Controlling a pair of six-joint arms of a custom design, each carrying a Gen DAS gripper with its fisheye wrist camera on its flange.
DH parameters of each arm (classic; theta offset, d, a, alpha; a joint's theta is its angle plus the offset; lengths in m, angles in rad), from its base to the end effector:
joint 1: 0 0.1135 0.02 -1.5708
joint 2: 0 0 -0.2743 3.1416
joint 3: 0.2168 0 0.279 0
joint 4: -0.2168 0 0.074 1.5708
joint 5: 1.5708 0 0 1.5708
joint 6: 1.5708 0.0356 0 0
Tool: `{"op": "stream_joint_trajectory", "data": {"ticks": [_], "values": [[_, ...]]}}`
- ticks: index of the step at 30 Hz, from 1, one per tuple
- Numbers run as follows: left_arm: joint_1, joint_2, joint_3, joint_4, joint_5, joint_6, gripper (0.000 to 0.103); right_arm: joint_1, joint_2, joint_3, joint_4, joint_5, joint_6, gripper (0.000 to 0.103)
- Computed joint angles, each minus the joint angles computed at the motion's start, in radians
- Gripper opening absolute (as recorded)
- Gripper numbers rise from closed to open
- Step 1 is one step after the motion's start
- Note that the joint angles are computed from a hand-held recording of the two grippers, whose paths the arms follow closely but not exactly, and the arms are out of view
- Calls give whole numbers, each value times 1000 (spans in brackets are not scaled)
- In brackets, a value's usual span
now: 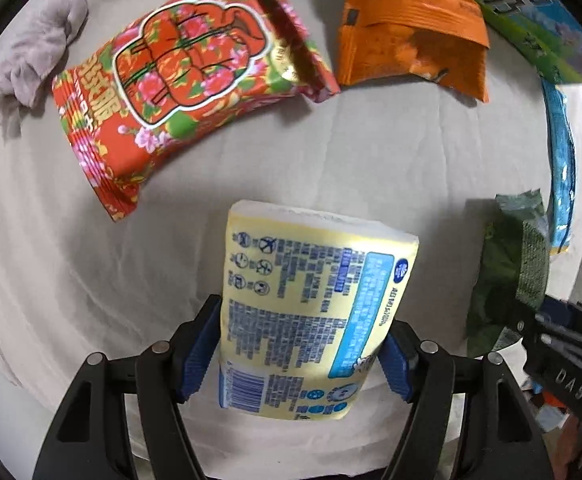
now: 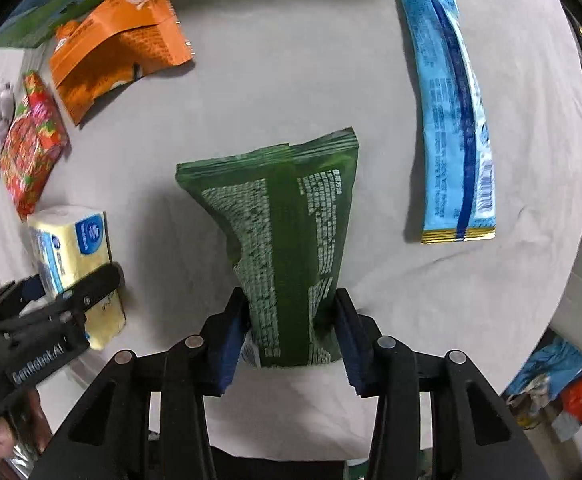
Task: Organize soft objects
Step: 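Grasp the yellow tissue pack with the left tool while the right tool grasps the green snack bag, then carry both items into the cardboard box and open both tools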
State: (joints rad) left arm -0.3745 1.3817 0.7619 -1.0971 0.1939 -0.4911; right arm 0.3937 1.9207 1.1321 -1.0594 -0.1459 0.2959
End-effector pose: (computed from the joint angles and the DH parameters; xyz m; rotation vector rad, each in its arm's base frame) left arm 0.1922 -0.0829 0.1657 0.1911 -2.9172 0.1684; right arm 0.2924 0.1271 0.1151 0.1095 -2.8294 -0.0612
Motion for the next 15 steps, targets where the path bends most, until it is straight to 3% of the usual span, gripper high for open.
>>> {"op": "stream_joint_trajectory", "data": {"ticks": [6,9,15], "values": [[-171,-4,-17,43,-67,-120,63,35,4,-35,56,5,73,46],[-228,14,-22,84,-83,-176,63,81,-17,-75,96,-6,121,40],[-288,-3,-36,145,-125,-235,62,20,-147,-96,18,27,42,35]]}}
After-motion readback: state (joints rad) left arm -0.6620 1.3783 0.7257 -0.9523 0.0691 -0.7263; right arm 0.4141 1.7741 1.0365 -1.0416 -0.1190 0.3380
